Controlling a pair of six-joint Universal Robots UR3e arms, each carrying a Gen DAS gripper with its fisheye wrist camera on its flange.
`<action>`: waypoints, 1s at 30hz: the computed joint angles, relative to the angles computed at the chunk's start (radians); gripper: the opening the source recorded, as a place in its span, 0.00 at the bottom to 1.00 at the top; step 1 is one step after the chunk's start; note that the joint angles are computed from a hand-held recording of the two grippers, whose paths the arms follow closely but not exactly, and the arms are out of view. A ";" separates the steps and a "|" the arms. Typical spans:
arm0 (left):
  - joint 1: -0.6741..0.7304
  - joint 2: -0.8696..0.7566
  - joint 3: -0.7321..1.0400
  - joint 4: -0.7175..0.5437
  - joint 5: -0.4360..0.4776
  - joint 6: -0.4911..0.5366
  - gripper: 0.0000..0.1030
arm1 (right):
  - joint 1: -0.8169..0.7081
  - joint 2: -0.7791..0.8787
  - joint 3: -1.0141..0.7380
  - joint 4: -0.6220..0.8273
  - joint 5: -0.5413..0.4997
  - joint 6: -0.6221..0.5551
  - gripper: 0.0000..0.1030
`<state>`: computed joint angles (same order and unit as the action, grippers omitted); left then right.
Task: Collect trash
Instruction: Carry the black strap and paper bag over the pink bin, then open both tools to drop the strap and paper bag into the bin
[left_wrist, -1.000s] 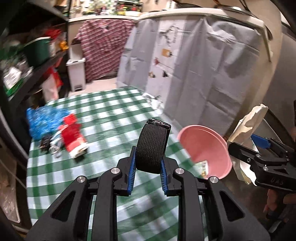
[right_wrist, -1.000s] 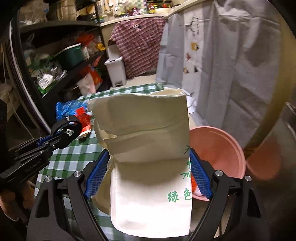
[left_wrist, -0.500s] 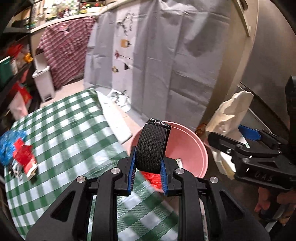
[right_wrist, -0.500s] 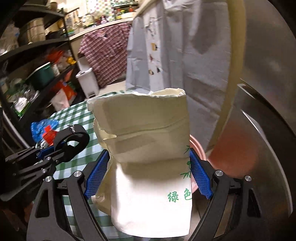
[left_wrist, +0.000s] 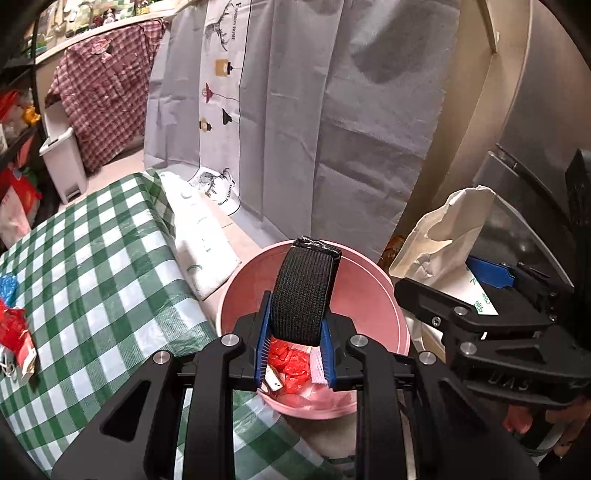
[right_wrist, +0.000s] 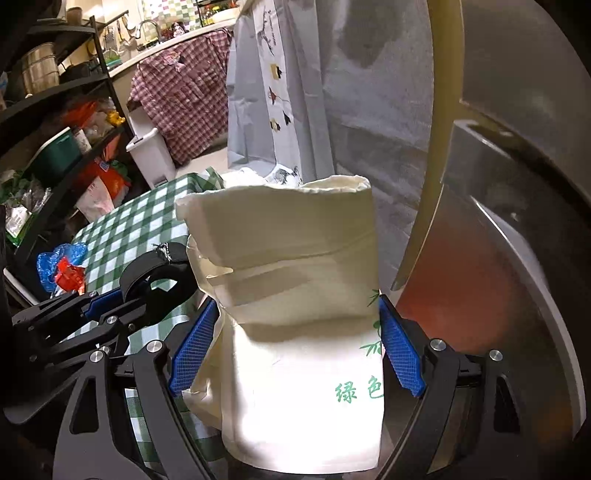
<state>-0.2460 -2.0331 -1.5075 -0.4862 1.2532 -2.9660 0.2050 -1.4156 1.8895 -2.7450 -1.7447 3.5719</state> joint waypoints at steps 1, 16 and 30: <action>-0.002 -0.009 0.008 -0.001 -0.001 0.000 0.22 | -0.004 0.005 -0.001 -0.001 0.002 -0.005 0.81; 0.037 -0.079 0.051 0.013 0.039 -0.082 0.83 | -0.042 0.054 0.003 -0.034 0.035 -0.011 0.92; 0.139 0.126 -0.164 0.047 0.042 -0.038 0.83 | 0.066 0.066 -0.078 0.003 -0.050 -0.013 0.94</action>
<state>-0.1071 -1.9070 -1.6711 -0.4396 1.2949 -3.0040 0.2705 -1.3500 1.8116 -2.7420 -1.7942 3.5593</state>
